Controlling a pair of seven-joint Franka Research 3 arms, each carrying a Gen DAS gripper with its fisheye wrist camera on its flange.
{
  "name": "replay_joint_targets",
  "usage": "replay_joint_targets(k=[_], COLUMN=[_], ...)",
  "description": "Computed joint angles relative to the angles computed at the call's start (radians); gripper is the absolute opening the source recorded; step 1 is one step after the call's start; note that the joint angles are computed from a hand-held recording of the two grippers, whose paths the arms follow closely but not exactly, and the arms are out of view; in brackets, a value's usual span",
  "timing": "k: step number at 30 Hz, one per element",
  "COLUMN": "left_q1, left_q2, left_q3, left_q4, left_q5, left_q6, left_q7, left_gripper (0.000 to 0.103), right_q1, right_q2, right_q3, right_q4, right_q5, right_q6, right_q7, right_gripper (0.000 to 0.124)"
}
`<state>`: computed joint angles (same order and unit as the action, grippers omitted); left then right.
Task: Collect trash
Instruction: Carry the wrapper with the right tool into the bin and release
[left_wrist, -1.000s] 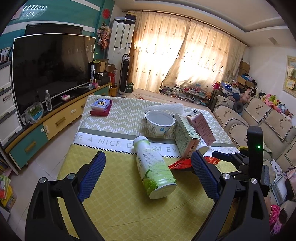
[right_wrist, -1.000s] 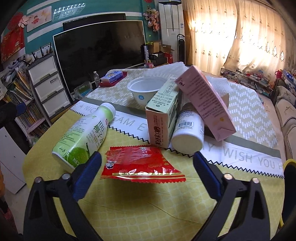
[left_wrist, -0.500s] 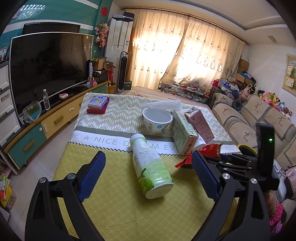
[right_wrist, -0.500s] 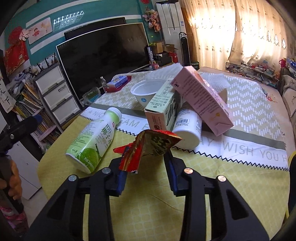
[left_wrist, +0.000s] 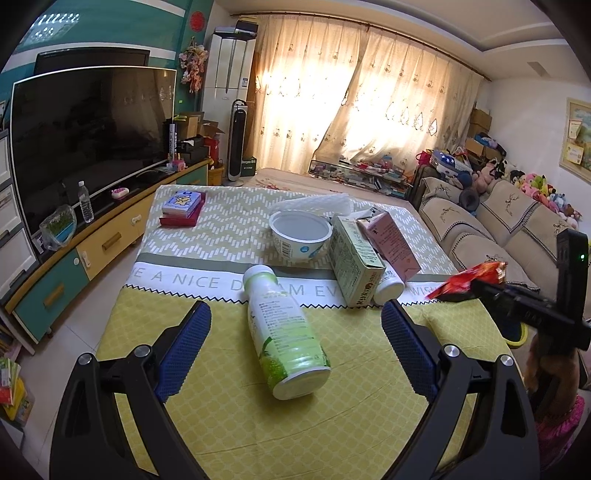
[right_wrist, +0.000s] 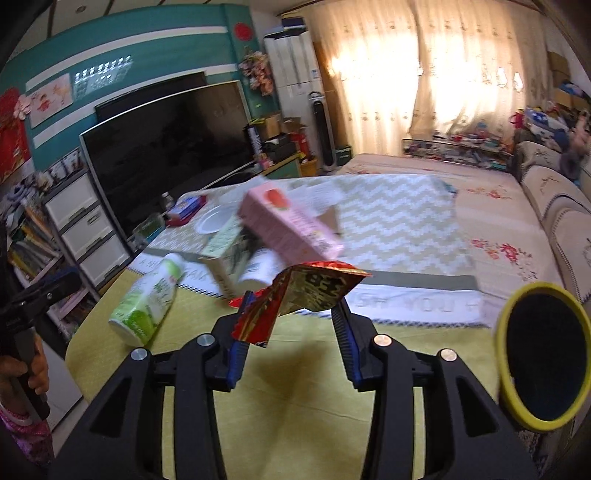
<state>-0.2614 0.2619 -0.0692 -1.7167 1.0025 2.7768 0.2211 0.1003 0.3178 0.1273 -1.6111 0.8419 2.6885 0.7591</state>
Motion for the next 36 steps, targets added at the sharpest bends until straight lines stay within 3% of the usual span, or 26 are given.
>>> replay_joint_targets(k=[7, 11, 17, 20, 23, 27, 36], left_q1=[-0.009, -0.018, -0.03, -0.039, -0.046, -0.051, -0.051], left_q2=[0.037, 0.055, 0.086, 0.1, 0.111, 0.116, 0.123], left_q3=[-0.007, -0.002, 0.001, 0.006, 0.009, 0.014, 0.022], left_q4=[0.05, 0.073, 0.112, 0.129, 0.14, 0.144, 0.135], left_q5=[-0.043, -0.065, -0.105, -0.119, -0.132, -0.145, -0.16], left_q6=[-0.017, -0.022, -0.031, -0.035, -0.04, -0.041, -0.029], left_q7=[0.064, 0.091, 0.138, 0.154, 0.169, 0.179, 0.163], left_gripper=[0.092, 0.092, 0.092, 0.092, 0.092, 0.092, 0.092], right_q1=[-0.035, -0.041, -0.061, -0.066, -0.058, -0.08, -0.103], right_q2=[0.016, 0.054, 0.128, 0.153, 0.176, 0.17, 0.115], right_q3=[-0.06, -0.139, -0.219, -0.237, -0.26, -0.236, -0.184], right_q4=[0.001, 0.009, 0.057, 0.072, 0.09, 0.073, 0.004], right_q5=[-0.058, -0.201, -0.379, -0.461, -0.539, -0.569, -0.559], right_q6=[0.096, 0.15, 0.156, 0.156, 0.163, 0.193, 0.242], right_q7=[0.121, 0.313, 0.544, 0.623, 0.699, 0.73, 0.706], right_gripper=[0.043, 0.044, 0.044, 0.052, 0.068, 0.076, 0.078])
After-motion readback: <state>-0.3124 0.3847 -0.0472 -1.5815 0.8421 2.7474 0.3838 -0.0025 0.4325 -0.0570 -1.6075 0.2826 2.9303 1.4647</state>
